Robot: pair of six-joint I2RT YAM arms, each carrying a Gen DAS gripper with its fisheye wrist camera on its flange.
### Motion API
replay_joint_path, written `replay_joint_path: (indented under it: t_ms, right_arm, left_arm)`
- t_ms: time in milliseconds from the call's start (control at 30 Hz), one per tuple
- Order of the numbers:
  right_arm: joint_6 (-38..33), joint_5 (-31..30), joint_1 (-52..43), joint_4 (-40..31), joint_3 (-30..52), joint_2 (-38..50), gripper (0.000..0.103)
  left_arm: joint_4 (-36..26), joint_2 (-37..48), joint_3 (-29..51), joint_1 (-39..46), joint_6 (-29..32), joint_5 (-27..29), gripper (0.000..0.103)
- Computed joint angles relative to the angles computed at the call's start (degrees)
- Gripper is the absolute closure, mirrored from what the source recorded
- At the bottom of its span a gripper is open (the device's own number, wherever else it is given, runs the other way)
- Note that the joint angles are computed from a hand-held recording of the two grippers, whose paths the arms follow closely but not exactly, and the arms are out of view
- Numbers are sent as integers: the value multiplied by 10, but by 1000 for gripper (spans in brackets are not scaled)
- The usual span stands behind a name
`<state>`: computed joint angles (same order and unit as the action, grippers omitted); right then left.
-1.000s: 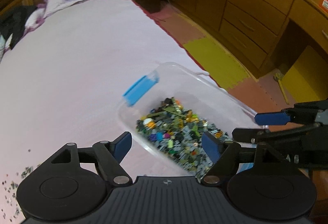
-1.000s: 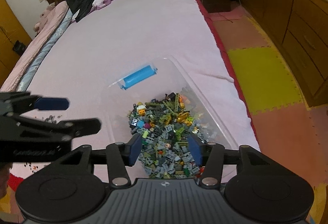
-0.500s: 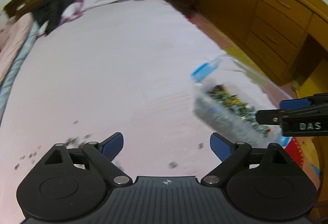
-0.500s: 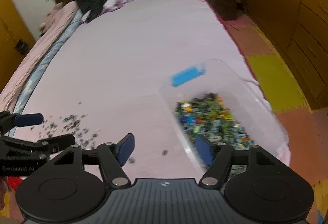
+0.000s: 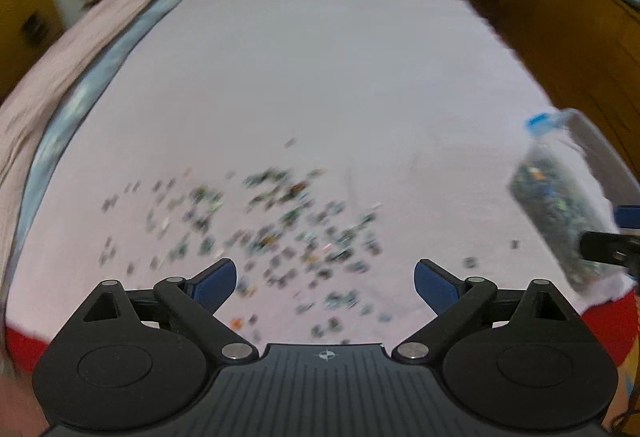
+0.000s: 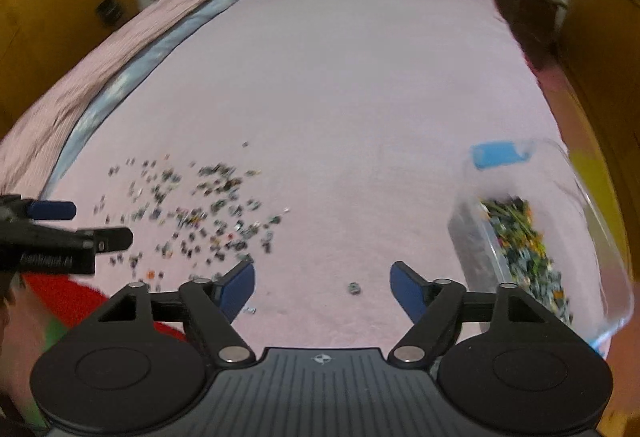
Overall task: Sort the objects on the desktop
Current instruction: 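Return the left gripper over the scattered bricks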
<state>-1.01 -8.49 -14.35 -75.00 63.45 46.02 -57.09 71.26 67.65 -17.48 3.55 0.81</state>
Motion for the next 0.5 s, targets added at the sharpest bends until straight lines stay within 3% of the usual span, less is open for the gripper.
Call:
replay_joint_path:
  t_ms: [100, 267, 400, 500]
  right_arm:
    - [31, 17, 60, 19, -17, 7, 20]
    - [103, -5, 145, 82, -57, 50, 20]
    - [103, -4, 204, 120, -62, 94, 20]
    - [124, 15, 256, 132, -52, 114, 20]
  left_arm:
    - [-16, 12, -7, 43, 4, -26, 7]
    - [-30, -1, -15, 104, 57, -74, 7]
    - [-31, 4, -15, 167, 89, -72, 6]
    - [4, 15, -30, 217, 141, -57, 6]
